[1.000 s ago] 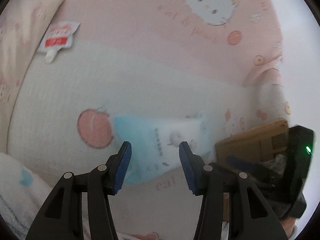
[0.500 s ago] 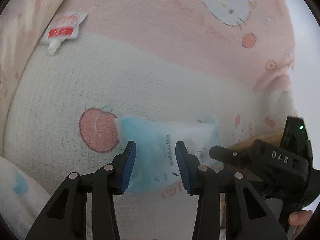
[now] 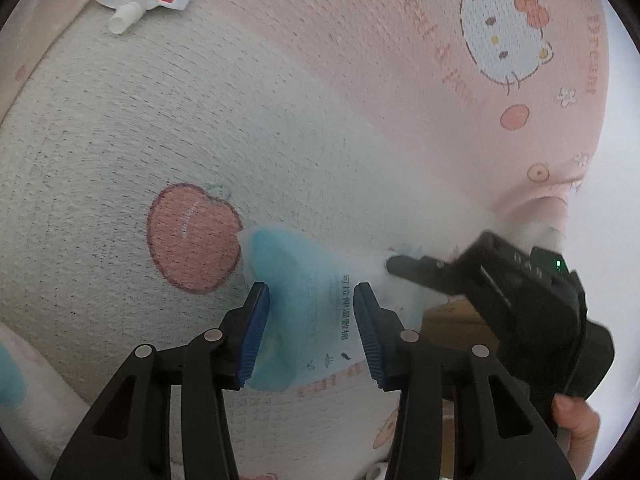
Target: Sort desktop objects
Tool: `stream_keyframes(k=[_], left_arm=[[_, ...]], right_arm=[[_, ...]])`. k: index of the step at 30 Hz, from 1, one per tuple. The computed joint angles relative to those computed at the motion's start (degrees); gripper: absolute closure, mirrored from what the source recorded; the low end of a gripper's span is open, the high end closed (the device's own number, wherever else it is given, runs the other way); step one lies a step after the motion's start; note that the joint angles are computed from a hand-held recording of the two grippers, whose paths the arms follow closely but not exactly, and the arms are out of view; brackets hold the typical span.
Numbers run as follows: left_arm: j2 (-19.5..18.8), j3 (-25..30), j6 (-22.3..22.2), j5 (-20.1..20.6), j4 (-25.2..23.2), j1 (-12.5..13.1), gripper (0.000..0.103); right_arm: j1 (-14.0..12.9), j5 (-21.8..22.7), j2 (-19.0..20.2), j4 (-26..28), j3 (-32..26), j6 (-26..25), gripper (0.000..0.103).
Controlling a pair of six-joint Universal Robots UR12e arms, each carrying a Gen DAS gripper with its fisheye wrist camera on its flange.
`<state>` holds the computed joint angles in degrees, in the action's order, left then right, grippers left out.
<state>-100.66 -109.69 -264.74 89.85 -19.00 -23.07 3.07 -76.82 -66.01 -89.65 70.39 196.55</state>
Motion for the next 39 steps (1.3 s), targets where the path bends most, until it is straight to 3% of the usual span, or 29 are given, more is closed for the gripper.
stream_keyframes(k=[5,8,10,12,17,25,32,36,39], left_arm=[[-0.53,0.6,1.23,-1.51,-1.31,0.43,0.055],[-0.76,0.77,2.28,-1.84,-1.27,0.5,0.056],[-0.76,1.23,3.72,-1.08,-1.94,0.16,0.063],[-0.74,2.35,5.87,1.18,-3.85,-0.62,0.067],[-0.02,4.99,10.59,10.21,-8.85,-3.64,0.067],[2.27,3.0,5.74,16.51,-1.08,-5.88,0.067],[3.45,7.57,11.69,25.78,-11.14,-8.71,0.067],[3.06,10.09,14.37,28.59,-14.91,-10.11,0.067],[2.58,11.55,15.48,28.84,-15.0,-10.55,0.067]], right_arm=[[0.33,0.28,0.62,-0.73,0.23,0.59,0.027],[0.26,1.18,0.55,-1.55,0.92,-2.41,0.027],[0.11,1.83,-0.08,-3.15,1.73,-3.78,0.034],[-0.11,2.89,-0.93,-5.2,2.92,-3.39,0.039],[-0.79,7.14,-2.65,-7.11,4.39,-2.48,0.04],[-1.0,11.12,-5.26,-7.86,4.34,-5.13,0.04],[-1.33,15.27,-7.36,-8.4,4.52,-8.16,0.04],[-2.06,17.18,-8.34,-7.97,4.42,-8.49,0.04],[-2.98,17.91,-9.23,-8.62,4.59,-8.6,0.04]])
